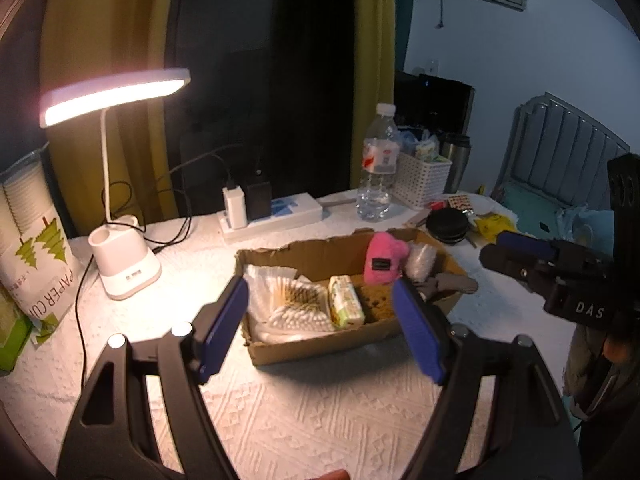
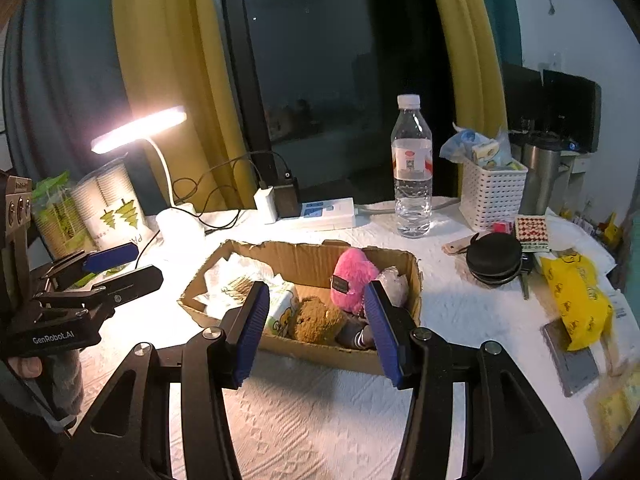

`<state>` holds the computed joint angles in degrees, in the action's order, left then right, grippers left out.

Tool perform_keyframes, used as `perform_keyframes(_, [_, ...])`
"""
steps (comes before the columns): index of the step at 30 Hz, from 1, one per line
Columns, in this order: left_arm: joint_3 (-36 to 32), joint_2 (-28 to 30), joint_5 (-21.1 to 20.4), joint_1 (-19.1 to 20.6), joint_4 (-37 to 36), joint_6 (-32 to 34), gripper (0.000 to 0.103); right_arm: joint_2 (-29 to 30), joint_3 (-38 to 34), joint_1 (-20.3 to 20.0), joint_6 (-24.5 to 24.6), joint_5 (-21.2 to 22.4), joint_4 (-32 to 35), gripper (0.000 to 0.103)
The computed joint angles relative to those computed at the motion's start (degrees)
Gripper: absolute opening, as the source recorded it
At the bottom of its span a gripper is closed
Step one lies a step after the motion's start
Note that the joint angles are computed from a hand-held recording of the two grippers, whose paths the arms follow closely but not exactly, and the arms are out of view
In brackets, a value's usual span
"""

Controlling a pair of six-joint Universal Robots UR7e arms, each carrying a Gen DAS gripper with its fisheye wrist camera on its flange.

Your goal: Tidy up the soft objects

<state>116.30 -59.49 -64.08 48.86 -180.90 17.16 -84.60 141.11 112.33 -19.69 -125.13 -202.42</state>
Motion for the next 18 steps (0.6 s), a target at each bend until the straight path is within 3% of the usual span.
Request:
perform_keyframes(6, [3.58,-2.78,0.33,-2.08,-2.45,1.18,0.077,-0.94,0.80,3.92,0.93,-3.28,-0.30,0.053])
perform_keyframes(9, [5.43,-4.50,0.16,-3.08,-4.07,1.34,0.092,-0.84,0.93,6.55,0.96,-5.68,-0.97,0.053])
perform_keyframes(11, [6.26,-5.52,0.10,-3.67,-4.69,0.98,0.092,-0.80,0.82,8.37,0.82,-7.21,-1.27,0.053])
perform_keyframes(14, [7.74,-7.34,0.82,-4.83,-5.78,0.79,0.093,-0.93,0.51,11.49,1.11,-9.36,-1.04,0.061])
perform_keyframes(18, [9.64,-9.88,2.00,-6.43,-7.44,1.01,0.097,-0.85,-0.22,15.71,1.77,-13.26,0.17,0.065])
